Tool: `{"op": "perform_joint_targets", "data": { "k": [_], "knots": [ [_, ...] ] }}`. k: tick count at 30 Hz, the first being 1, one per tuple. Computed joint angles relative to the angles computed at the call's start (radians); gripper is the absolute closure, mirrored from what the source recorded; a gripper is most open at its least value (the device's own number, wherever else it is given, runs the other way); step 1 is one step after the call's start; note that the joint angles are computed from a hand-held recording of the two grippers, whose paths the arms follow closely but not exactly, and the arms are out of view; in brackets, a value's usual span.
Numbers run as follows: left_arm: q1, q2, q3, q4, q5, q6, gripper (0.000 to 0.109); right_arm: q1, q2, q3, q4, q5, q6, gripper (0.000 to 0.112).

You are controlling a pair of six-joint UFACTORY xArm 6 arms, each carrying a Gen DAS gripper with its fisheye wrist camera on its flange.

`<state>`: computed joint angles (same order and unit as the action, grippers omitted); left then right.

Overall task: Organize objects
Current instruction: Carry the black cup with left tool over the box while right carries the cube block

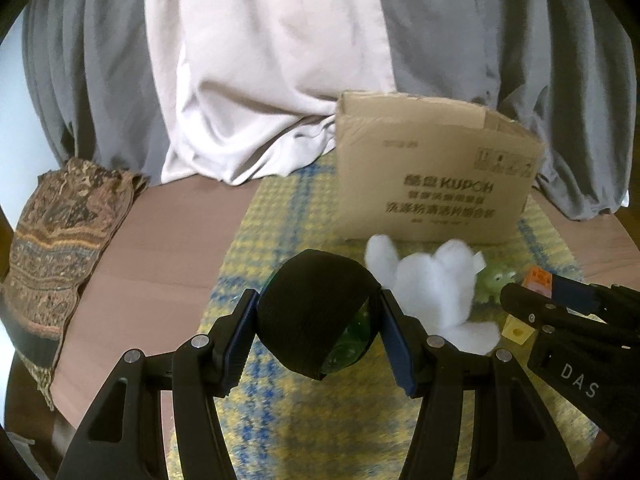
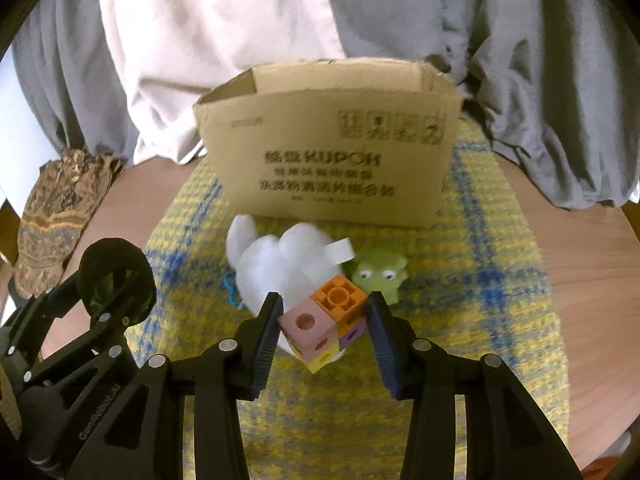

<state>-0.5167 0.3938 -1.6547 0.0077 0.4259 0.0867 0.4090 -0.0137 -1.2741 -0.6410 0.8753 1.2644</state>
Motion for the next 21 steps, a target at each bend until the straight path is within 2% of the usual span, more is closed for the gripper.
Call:
{"op": "perform_joint_targets", "data": {
  "k": [9, 21],
  "knots": [
    [-0.033, 0.053, -0.129, -0.013, 0.041, 0.015, 0.050, -0.030, -0.053, 0.008, -0.024, 0.021, -0.002, 0.069],
    [-0.054, 0.156, -0.352, -0.048, 0.115, 0.044, 0.050, -0.058, -0.061, -0.063, -0.060, 0.061, -0.040, 0.069]
  ]
}}
